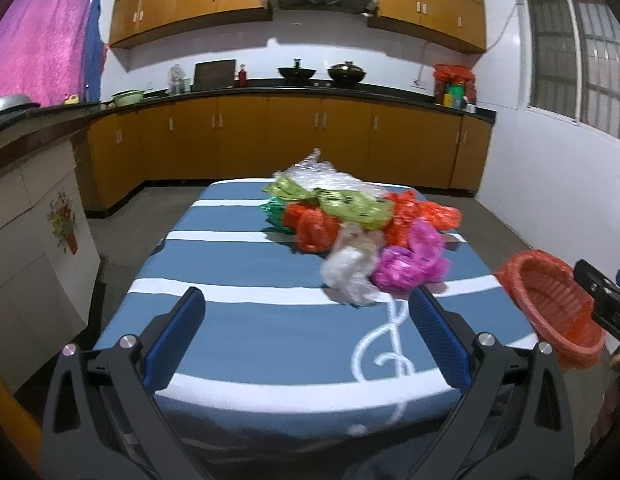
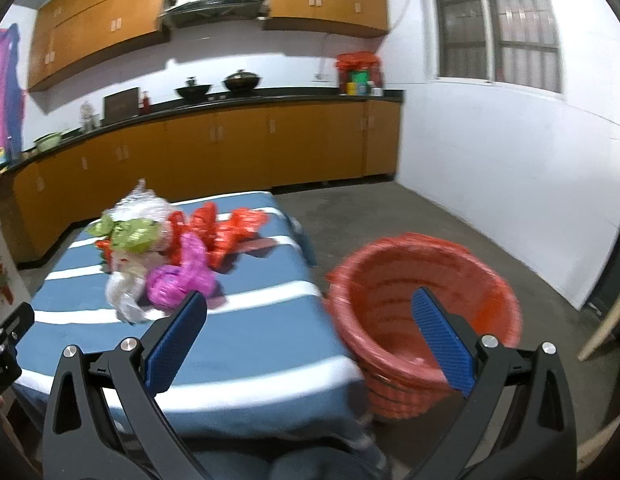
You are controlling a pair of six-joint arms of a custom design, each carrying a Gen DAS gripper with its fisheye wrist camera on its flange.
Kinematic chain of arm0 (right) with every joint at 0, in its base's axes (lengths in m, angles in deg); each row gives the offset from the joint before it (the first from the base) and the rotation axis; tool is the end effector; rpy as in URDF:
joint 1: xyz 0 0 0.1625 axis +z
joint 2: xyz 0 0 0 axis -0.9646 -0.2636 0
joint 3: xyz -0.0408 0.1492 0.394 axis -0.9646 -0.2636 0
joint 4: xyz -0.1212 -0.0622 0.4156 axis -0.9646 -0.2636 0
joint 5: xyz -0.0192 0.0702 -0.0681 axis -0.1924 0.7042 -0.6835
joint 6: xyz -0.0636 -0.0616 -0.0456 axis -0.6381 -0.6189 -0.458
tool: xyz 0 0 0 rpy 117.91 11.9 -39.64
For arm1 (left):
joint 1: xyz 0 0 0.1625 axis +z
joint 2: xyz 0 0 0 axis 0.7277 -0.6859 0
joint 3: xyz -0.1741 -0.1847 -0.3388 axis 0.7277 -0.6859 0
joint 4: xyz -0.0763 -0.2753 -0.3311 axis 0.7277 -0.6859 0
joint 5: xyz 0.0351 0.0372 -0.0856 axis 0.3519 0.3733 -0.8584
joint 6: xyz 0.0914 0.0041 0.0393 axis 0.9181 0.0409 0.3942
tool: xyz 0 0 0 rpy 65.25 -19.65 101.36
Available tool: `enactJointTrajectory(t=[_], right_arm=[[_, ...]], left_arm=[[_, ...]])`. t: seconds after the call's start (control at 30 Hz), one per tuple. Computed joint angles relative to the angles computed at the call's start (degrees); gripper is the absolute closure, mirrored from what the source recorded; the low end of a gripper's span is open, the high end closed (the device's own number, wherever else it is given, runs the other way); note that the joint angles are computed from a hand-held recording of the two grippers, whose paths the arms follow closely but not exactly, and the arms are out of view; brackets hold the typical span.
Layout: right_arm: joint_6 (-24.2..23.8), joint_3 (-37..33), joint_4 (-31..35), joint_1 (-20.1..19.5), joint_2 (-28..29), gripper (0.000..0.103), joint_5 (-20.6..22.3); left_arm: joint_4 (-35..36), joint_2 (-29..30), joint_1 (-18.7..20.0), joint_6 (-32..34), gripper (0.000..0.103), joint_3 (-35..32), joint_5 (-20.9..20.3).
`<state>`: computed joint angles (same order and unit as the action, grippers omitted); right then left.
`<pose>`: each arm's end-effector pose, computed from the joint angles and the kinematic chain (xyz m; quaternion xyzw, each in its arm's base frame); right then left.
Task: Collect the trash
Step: 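Grasp the white bag with the left tool while the right tool grasps the pink bag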
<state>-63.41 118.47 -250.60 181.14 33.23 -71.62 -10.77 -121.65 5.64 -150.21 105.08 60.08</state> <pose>0.2925 -0.6438 0.0847 0.3172 -0.8141 0.4247 0.2371 -0.1240 -0.5394 0.2105 -0.0538 0.7088 -0.5532 0.4344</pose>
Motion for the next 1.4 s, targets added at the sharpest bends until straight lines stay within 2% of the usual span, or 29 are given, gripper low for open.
enactJointTrajectory(t=[0.03, 0.13, 0.23, 0.37, 0.57, 0.63, 0.67, 0.73, 0.8, 0.9, 1.07, 1.23, 1.4], right_arm=[[-0.1, -1.6, 1.2, 0.3, 1.2, 0.002, 0.5], [-0.5, -6.4, 5.6, 1.0, 4.7, 0.012, 1.7], [-0.3, -11.4, 10.8, 1.6, 7.9, 0.024, 1.9], [0.9, -18.3, 17.5, 2.0, 12.3, 0.034, 1.8], [2.9, -29.5, 26.4, 1.9, 19.2, 0.035, -0.5], [4.0, -31.9, 29.0, 1.8, 20.5, 0.035, -1.0], [4.2, -33.2, 30.2, 1.7, 21.3, 0.039, -1.2], [4.4, -34.5, 33.0, 1.5, 21.8, 0.052, -1.3], [4.6, -35.0, 35.7, 1.0, 21.9, 0.076, -0.7], [4.4, -33.4, 35.6, 0.6, 20.9, 0.093, 0.2], [4.0, -29.9, 34.0, -0.1, 18.3, 0.098, 2.8], [2.6, -25.5, 29.6, -0.6, 15.3, 0.098, 3.9], [2.7, -22.5, 27.1, -1.4, 12.8, 0.098, 3.9]], left_arm=[[-2.4, -0.7, 0.4, 2.3, 0.004, 0.6, 0.0], [-12.5, -3.2, 1.7, 12.0, 0.004, 3.1, 0.6], [-16.2, -4.3, 3.2, 15.8, 0.004, 3.8, 1.8], [-13.0, -4.0, 5.0, 13.4, 0.006, 2.1, 3.2], [-9.2, -3.0, 7.4, 10.7, 0.006, -0.2, 6.0], [-4.8, -2.0, 8.2, 7.6, 0.006, -2.2, 6.7], [-2.4, -1.5, 8.6, 5.6, 0.006, -3.2, 7.1], [2.6, -0.4, 9.3, 1.5, 0.006, -5.2, 8.2], [7.7, 0.9, 10.0, -2.3, 0.006, -7.4, 9.6], [14.3, 2.9, 11.2, -6.9, 0.012, -10.8, 12.0], [25.0, 7.0, 13.0, -13.5, 0.022, -17.2, 16.3], [32.6, 11.2, 14.6, -16.2, 0.025, -23.1, 20.4], [39.4, 15.2, 15.6, -17.8, 0.028, -28.8, 22.5]])
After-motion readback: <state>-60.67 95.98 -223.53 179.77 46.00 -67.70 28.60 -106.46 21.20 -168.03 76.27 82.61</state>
